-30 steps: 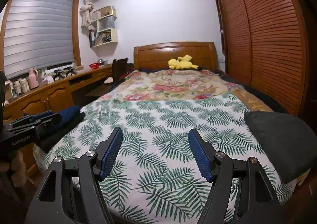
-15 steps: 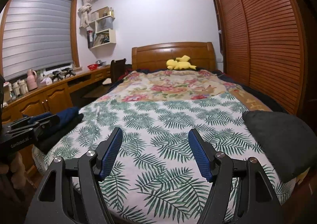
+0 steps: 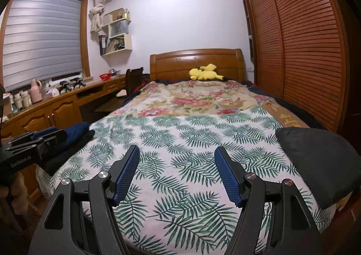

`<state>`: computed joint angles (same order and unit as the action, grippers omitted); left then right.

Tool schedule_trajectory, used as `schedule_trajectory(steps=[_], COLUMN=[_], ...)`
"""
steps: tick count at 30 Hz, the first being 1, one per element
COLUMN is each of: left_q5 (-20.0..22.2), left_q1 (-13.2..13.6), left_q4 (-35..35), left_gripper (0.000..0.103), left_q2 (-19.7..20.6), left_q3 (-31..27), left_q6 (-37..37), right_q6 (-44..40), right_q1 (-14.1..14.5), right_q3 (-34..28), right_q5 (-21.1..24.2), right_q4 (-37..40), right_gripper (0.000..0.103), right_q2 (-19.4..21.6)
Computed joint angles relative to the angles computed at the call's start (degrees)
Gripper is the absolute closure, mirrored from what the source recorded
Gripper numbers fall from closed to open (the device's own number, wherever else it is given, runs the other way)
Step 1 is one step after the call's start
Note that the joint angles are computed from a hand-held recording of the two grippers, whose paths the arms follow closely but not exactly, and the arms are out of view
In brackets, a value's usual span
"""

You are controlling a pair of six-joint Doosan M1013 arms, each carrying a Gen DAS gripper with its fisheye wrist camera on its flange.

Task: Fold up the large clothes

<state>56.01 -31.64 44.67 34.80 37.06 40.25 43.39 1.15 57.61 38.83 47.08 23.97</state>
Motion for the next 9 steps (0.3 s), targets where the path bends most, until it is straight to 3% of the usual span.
schedule_trajectory(steps=[9], left_q5=[-0.64], left_q1=[-0.06], left_q4=[0.52], left_gripper=[0.066], left_q2=[-0.53], left_q3=[0.93], left_q6=[-0.53], right_q6=[0.03], right_q1=[0.0], right_q3=[-0.07], right_q5=[0.02], right_q4=[-0.04], right_gripper=[0.033], right_q2=[0.03])
